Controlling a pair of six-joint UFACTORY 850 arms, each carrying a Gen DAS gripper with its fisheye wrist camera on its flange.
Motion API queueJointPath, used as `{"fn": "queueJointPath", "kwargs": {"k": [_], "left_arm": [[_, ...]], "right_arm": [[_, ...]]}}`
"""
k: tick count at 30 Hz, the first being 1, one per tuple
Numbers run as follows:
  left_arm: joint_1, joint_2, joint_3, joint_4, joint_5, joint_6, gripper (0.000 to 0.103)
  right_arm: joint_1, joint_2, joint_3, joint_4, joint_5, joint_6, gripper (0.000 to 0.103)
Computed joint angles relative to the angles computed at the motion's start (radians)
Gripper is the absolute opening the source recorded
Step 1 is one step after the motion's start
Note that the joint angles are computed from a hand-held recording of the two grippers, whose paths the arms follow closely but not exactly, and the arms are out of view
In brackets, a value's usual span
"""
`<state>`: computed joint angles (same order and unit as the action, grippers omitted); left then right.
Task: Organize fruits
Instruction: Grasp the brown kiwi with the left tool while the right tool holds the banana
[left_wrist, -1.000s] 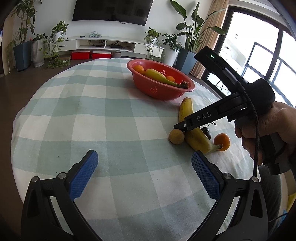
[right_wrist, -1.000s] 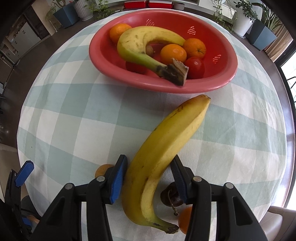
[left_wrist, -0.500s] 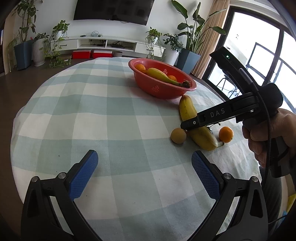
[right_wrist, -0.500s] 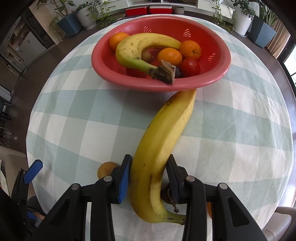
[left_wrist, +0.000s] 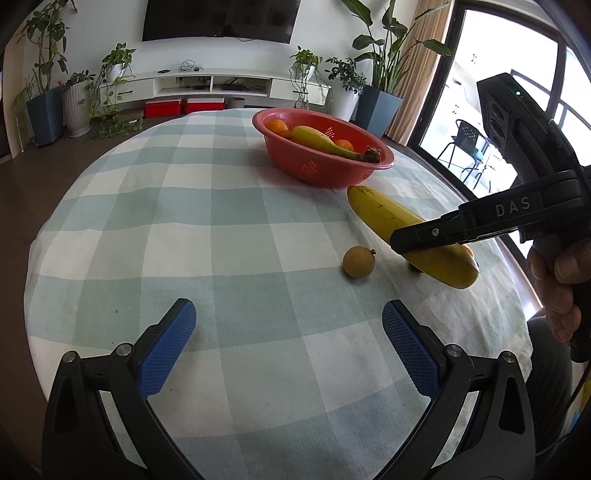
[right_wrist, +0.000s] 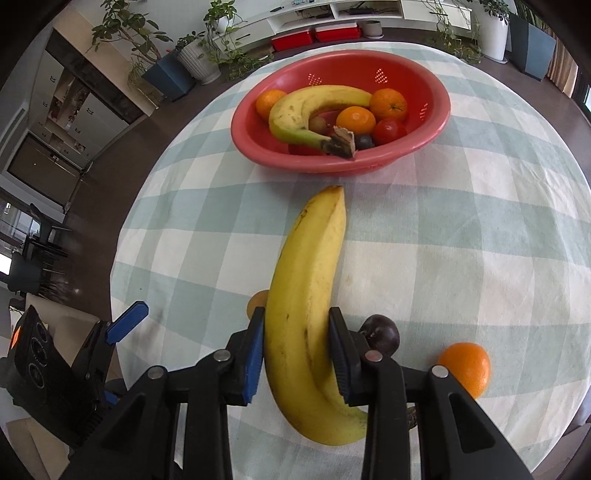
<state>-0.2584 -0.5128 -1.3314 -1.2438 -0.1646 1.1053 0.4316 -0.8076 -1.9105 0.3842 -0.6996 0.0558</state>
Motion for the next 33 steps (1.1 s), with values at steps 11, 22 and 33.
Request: {"fn": "queueJointPath", "kwargs": {"k": [11, 22, 33], "left_arm": [[-0.010, -0.022, -0.031, 0.261, 0.004, -0.247, 0.102], [-0.048, -0.099, -0.200, 0.835, -0.093, -0.650, 0.102], [-0.079, -0.279, -0.485, 1.021, -0.308, -0.680, 0.077]], "right_arm": [[-0.001, 0.038, 0.043, 0.075, 0.043, -0.087, 0.035], [-0.051, 0.262, 0.383, 0.495, 0.251, -0.439, 0.035], [-0.107, 0.346, 0.538, 0.728, 0.312, -0.647, 0.035]]}}
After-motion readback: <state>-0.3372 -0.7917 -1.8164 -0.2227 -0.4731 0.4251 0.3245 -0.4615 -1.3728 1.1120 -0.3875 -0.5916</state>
